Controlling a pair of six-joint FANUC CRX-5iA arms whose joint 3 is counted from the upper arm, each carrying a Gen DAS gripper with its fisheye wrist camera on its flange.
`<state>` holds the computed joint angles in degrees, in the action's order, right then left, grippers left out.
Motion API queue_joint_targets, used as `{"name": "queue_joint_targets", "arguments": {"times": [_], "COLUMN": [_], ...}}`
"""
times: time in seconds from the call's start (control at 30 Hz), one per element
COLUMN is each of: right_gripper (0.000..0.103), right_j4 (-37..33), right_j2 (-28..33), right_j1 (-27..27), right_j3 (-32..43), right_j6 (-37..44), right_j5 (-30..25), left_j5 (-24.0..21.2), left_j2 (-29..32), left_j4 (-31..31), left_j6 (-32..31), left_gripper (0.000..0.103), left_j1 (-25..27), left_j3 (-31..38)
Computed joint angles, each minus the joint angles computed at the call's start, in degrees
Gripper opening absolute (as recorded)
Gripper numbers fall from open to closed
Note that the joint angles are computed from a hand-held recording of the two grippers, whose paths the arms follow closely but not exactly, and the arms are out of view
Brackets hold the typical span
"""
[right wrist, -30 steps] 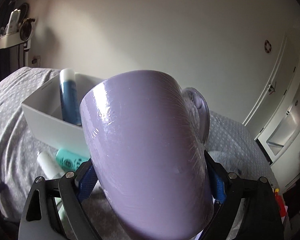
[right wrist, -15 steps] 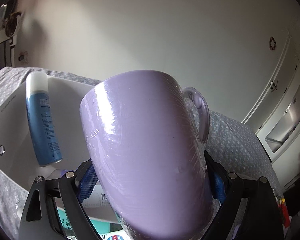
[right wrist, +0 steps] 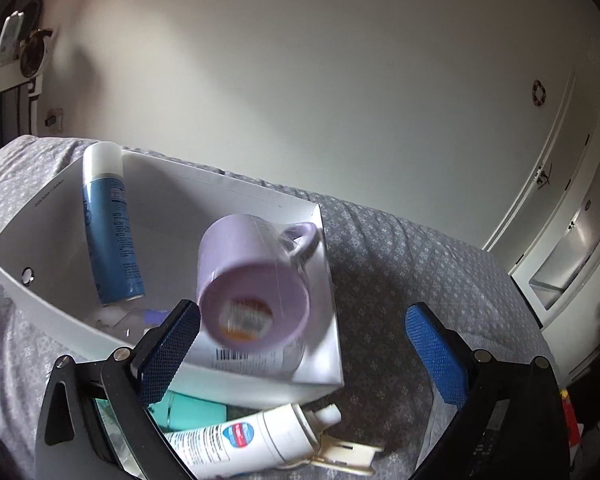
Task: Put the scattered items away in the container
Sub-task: 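Lift the lavender mug over the white box and open the right tool, then grasp the white spray can with the right tool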
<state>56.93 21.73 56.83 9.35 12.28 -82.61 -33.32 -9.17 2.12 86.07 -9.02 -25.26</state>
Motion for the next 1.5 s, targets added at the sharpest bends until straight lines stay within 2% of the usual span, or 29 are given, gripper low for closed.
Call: {"name": "queue_joint_targets", "arguments": {"times": [0.27,0.47,0.6,0.73,0.87,0.97,1.0,1.1,1.13,1.23,1.3,1.37,1.43,1.5], "right_gripper": [0.103,0.103,0.103,0.103,0.103,0.103,0.103,0.103,0.103,0.101,0.091,0.09,0.088,0.079], "right_j4": [-7.4,-11.6,-14.5,-16.4,-16.8,-18.0,-19.0,-19.8,-20.5,-27.3,-30.1,-31.1,-31.8,-32.6], "right_j2": [-13.9,-21.8,-24.8,-26.0,-21.5,-19.6,-20.2,-24.3,-24.1,-19.7,-19.1,-18.3,-16.7,-15.3], "right_j1": [7.3,13.2,14.4,12.9,10.0,7.5,6.7,3.5,2.6,0.3,-2.1,-4.0,-5.4,-6.3], "right_j3": [-17.4,-29.4,-33.1,-33.3,-27.1,-23.4,-23.2,-27.7,-27.9,-22.8,-22.9,-23.4,-22.5,-21.4], "right_j6": [-18.3,-30.1,-34.5,-34.3,-22.4,-13.6,-13.7,-21.1,-22.3,-19.9,-20.8,-22.4,-22.2,-21.4], "right_j5": [8.2,9.5,9.6,8.2,4.7,9.0,12.7,30.7,33.9,33.9,39.4,44.2,46.0,46.8], "left_j5": [0.0,0.0,0.0,0.0,0.1,0.1,0.1,0.1,0.1,0.2,0.1,0.2,0.2,0.2], "left_j2": [-0.1,0.1,0.1,0.1,0.1,0.1,0.1,0.1,0.1,0.1,0.1,0.1,0.1,0.2], "left_j4": [0.0,0.0,0.0,-0.1,-0.1,-0.2,-0.2,-0.2,-0.2,-0.2,-0.3,-0.2,-0.3,-0.4], "left_j6": [0.0,-0.2,-0.1,-0.1,0.0,0.0,0.0,0.0,0.1,0.1,0.1,0.0,0.1,0.2], "left_gripper": [0.103,0.103,0.103,0.103,0.103,0.103,0.103,0.103,0.103,0.103,0.103,0.103,0.103,0.103], "left_j1": [0.0,0.1,0.1,0.1,0.1,0.0,0.0,0.0,0.0,0.0,0.0,0.0,0.0,-0.1], "left_j3": [-0.1,0.1,0.1,0.1,0.1,0.1,0.1,0.0,0.0,0.0,0.1,0.0,0.0,0.1]}}
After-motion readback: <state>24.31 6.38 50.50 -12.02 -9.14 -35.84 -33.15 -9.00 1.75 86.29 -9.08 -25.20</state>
